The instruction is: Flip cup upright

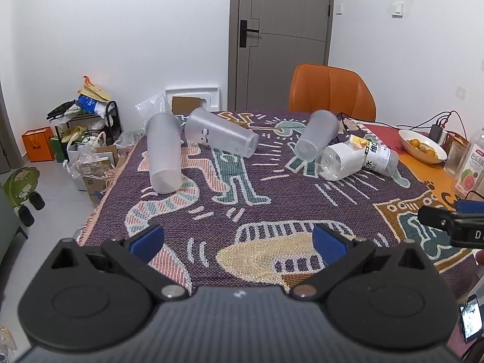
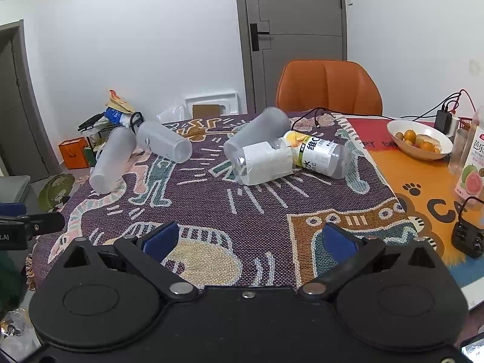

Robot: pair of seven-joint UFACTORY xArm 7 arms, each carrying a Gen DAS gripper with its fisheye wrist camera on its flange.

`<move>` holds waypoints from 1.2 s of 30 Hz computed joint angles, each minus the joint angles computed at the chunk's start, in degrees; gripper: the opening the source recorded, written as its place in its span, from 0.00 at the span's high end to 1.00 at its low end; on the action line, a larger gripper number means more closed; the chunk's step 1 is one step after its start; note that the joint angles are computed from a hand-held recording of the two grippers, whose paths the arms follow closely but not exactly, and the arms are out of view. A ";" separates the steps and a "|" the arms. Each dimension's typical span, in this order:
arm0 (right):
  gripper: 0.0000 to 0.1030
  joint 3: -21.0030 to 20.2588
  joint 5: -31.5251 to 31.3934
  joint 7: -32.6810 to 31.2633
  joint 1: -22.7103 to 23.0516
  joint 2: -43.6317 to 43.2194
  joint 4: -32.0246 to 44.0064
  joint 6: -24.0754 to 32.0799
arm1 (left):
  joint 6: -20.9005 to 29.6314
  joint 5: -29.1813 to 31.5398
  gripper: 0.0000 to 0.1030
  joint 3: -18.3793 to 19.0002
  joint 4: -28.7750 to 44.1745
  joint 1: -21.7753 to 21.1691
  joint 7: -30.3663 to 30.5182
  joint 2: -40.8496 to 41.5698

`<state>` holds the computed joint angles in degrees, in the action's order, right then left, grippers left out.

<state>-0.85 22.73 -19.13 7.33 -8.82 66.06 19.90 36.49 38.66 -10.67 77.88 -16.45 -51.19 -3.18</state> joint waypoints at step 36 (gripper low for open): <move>0.00 -0.62 3.25 -3.01 1.02 -0.56 -0.50 -0.73 | -1.46 0.08 0.00 -0.51 -1.57 0.82 -0.09 -1.39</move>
<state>-1.47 25.99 -22.15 8.35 -9.38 65.56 19.18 35.03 38.74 -11.17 76.31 -15.63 -51.28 -4.57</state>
